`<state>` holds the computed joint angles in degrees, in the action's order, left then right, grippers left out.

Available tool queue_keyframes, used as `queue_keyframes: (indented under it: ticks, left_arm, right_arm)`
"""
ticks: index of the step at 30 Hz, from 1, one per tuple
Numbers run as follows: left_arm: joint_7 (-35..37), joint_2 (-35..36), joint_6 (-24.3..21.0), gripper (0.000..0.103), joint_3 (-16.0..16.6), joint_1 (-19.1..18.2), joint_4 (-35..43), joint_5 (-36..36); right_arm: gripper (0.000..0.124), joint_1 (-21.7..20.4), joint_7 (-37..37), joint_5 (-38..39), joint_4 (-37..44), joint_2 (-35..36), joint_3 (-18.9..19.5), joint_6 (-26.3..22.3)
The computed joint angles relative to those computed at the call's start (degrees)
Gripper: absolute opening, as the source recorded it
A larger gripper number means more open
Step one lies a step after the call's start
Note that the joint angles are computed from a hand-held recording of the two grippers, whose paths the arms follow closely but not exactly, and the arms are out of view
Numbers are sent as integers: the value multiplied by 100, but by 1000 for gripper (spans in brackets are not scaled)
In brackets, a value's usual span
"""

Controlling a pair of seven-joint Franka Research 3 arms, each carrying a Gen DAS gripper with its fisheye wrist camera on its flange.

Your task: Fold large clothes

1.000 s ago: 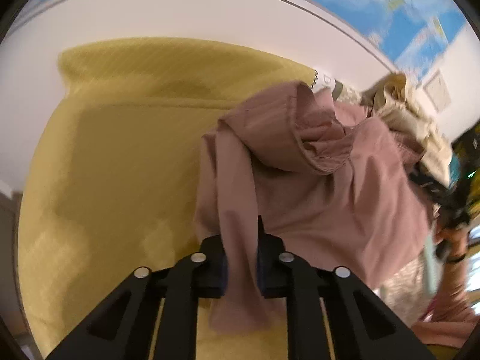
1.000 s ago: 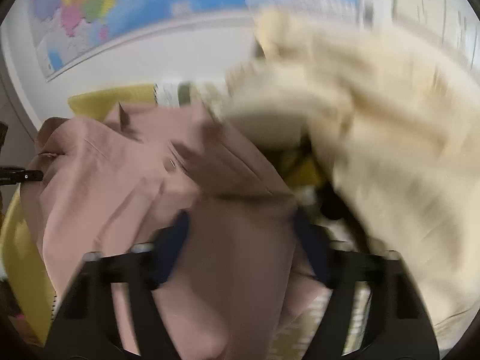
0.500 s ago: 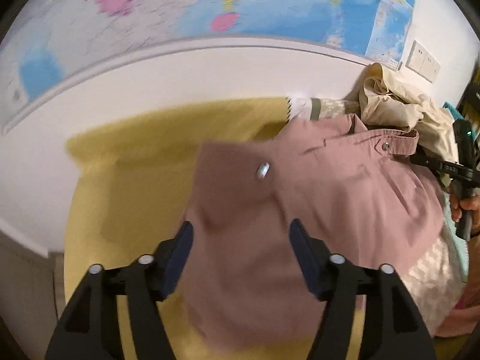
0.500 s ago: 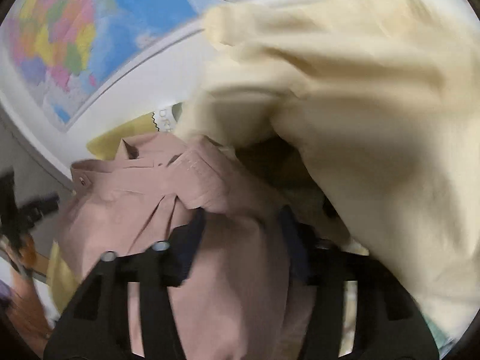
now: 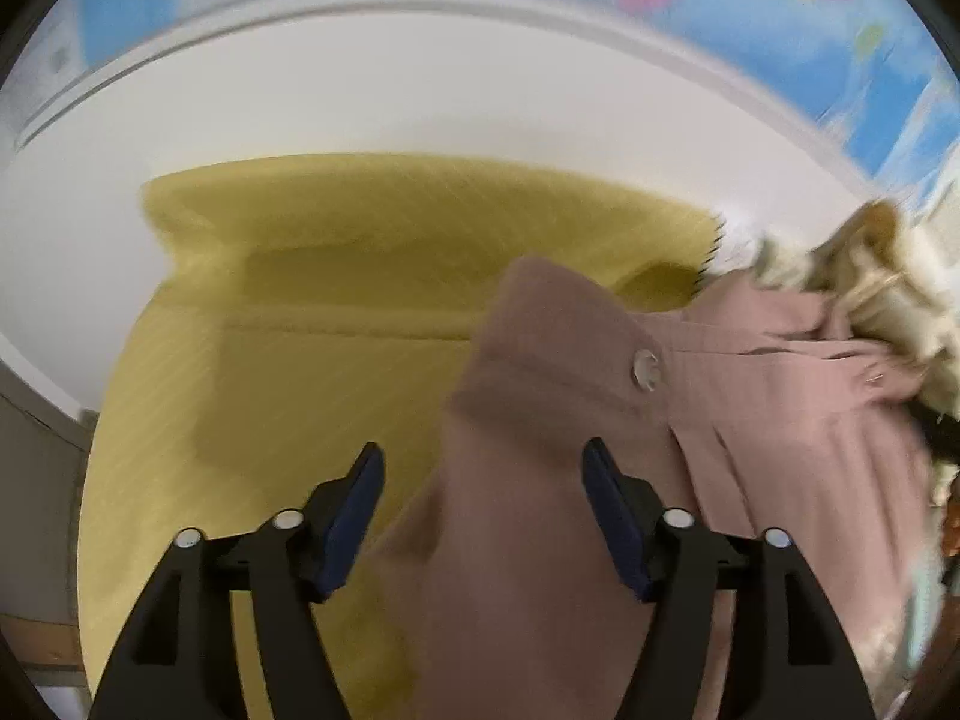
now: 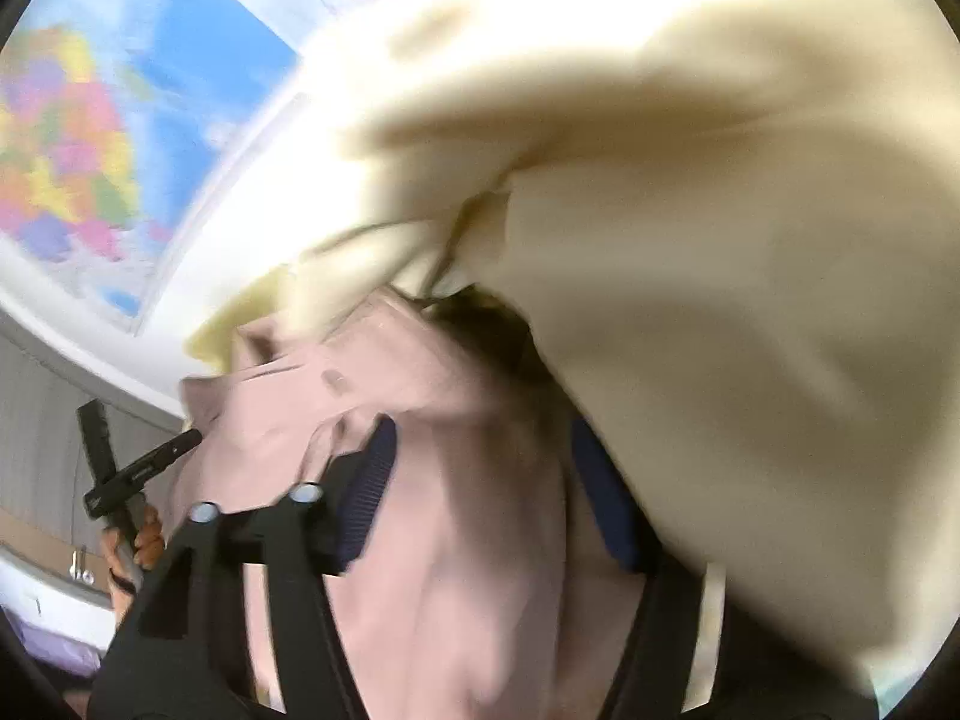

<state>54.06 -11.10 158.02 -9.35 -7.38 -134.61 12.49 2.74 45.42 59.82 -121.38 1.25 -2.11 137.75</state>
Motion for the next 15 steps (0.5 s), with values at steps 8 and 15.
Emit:
queue_keyframes:
  ticks: [8,15]
  left_arm:
    - [1223,-1358,636,93,779,-1055,-1751,-1728]
    - [1188,-1119,1365,96,267,-1092,-1992,-1683]
  right_arm:
    - [93,-291,-782,284,-1345,-998,-539,-1063]
    - [95,148,-1408,901,-1563,-937,-186,-649]
